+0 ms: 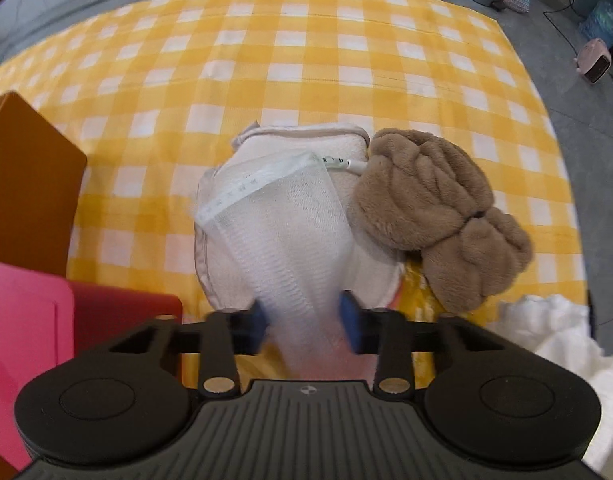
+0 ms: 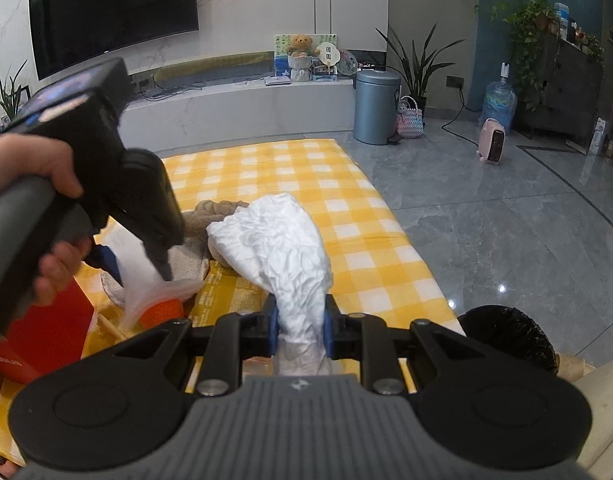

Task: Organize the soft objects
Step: 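Grasp the white crumpled cloth with the right gripper while the left grasps the white mesh bag, then carry the white cloth and mesh bag with both grippers over the white bin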

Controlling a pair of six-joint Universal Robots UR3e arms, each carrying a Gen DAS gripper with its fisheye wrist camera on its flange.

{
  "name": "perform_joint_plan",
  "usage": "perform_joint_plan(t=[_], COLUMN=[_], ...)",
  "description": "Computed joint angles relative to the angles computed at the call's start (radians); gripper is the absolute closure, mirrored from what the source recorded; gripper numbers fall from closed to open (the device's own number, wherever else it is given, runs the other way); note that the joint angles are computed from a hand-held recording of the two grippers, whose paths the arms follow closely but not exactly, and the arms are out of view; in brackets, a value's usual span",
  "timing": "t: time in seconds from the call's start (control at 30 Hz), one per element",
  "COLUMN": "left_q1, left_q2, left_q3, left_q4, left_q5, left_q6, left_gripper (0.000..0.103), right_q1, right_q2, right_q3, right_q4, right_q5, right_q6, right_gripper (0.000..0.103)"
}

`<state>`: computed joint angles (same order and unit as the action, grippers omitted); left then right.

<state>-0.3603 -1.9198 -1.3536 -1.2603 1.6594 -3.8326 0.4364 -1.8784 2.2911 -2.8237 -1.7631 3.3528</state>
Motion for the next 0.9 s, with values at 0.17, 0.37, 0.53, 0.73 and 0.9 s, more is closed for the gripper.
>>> perform_joint_plan(t=[0.17, 0.37, 0.53, 0.73, 0.9], left_q1=[0.019, 0.013, 0.040, 0.087, 0.115], left_q2=[0.070, 0.133, 0.242, 0.443, 0.637], left_q3=[-0.019, -0.023, -0.106, -0.238, -0.339], left_q4=[-0.002, -0.004, 0.036, 0.086, 0.103], left_q5=[-0.039, -0.026, -0.057, -0.093, -0.089], left_q6=[0.074, 0.170, 0.250, 0.346, 0.443], left_gripper=[0.094, 0.098, 0.098, 0.099, 0.098], right_q1=[-0.011, -0.004, -0.022, -0.043, -0.052], right_q2=[-0.011, -0.006, -0.015, -0.039, -0.046], right_q3=[0.010, 0.006, 0.001, 0.015, 0.021], right_q4=[-0.003, 0.002, 0.021, 0.022, 0.025], right_q5=[0.018, 0.012, 0.043, 0.077, 0.085], right_q6=[-0.012, -0.022, -0.022, -0.008, -0.003], right_gripper=[0.083, 0.083, 0.083, 0.083, 0.083])
